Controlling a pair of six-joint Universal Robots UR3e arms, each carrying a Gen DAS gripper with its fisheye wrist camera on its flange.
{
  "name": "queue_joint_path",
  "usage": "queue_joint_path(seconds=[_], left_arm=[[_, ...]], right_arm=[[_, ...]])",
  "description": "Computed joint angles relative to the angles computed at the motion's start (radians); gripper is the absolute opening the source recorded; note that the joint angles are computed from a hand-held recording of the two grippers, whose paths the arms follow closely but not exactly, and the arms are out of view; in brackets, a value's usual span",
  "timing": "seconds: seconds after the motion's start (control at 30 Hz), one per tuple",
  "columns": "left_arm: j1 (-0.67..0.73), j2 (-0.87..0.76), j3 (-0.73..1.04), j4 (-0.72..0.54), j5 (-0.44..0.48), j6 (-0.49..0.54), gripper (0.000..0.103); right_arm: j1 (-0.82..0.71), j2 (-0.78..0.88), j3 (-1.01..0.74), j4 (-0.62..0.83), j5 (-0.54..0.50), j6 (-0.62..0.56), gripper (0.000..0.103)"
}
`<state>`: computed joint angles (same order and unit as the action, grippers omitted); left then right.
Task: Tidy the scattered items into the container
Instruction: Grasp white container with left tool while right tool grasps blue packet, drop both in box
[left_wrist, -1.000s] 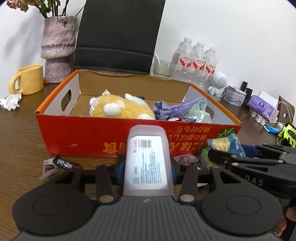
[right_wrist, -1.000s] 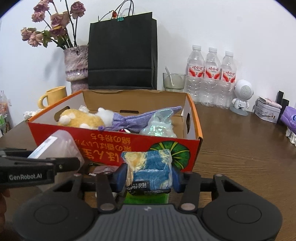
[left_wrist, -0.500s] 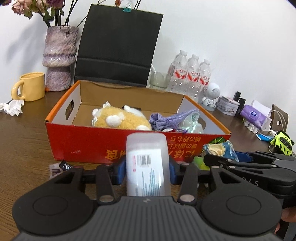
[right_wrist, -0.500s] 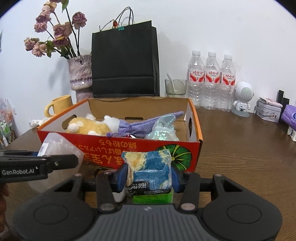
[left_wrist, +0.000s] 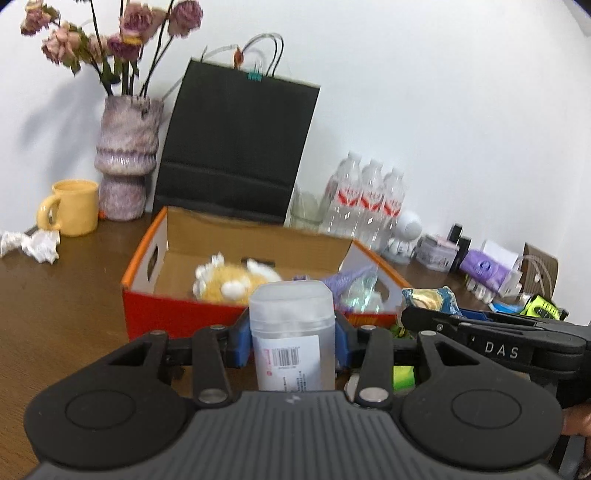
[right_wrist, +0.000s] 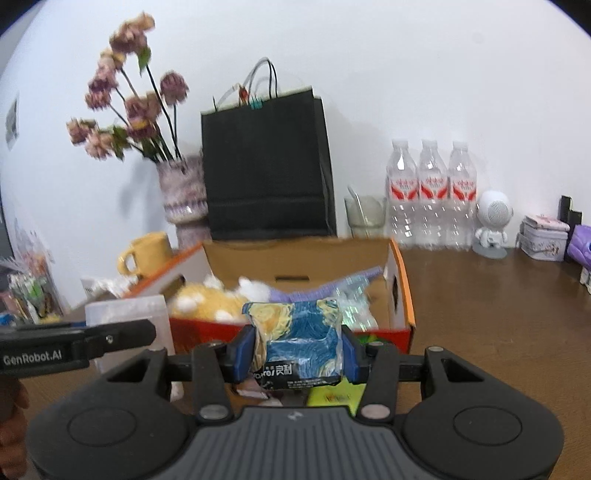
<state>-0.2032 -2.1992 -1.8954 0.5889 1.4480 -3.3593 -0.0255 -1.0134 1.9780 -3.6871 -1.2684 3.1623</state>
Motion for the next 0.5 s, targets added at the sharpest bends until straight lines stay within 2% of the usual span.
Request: queue_joint_path(seconds=[0.23,0.43,0.5], left_arm=[[0.047,0.011,0.138,-0.069,-0.011,0.025,0.043],[0.091,-0.136,0.437,-0.198,-0.009,-0.029,0.043],[0.101,-0.203,0.559,-0.286,-0.018,-0.033,0.043]], right_arm=[[0.015,0.036,-0.245,0.148,-0.005,0.024,0.046],[0.048,0.243,-0.648,0.360,-0.018,0.098,0.046],[0.064,0.322,-0.787,0.449,-0.031,0.091,0.046]])
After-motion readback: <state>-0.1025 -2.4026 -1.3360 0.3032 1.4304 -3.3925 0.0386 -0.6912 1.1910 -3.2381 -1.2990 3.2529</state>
